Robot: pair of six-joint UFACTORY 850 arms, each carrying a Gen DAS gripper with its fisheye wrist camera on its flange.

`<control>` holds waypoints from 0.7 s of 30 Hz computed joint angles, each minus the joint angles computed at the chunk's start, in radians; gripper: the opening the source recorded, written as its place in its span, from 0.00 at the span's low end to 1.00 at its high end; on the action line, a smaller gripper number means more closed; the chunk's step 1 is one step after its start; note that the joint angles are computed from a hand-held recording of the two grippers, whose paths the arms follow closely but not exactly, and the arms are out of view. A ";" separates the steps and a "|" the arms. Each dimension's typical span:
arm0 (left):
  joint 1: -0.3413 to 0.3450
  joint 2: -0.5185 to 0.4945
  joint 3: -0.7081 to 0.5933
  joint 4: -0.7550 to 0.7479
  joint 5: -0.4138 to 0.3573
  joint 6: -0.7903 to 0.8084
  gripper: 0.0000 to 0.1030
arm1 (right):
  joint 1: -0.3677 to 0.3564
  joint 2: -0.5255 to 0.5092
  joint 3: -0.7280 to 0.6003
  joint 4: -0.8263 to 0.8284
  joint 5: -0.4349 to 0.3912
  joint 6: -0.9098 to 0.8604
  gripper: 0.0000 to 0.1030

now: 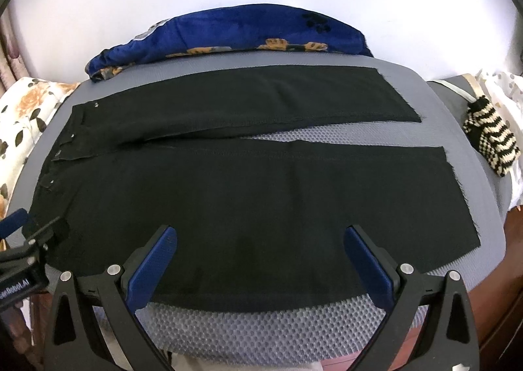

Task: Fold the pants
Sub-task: 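Grasp the trouser waistband with both grippers and lift it up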

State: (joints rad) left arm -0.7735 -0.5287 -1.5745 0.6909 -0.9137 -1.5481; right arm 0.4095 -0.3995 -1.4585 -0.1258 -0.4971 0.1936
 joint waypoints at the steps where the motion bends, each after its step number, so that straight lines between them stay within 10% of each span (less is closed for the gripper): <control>1: 0.008 0.005 0.004 -0.004 0.007 0.004 0.96 | -0.001 -0.010 -0.013 0.017 -0.004 -0.018 0.98; 12: 0.169 0.102 0.115 0.052 0.120 -0.033 0.95 | -0.038 -0.142 -0.196 0.427 -0.071 -0.399 0.99; 16: 0.278 0.151 0.190 0.048 0.227 -0.064 0.81 | -0.066 -0.203 -0.281 0.687 -0.092 -0.602 1.00; 21: 0.425 0.186 0.275 -0.026 0.457 -0.016 0.66 | -0.064 -0.355 -0.504 0.610 -0.191 -0.464 1.00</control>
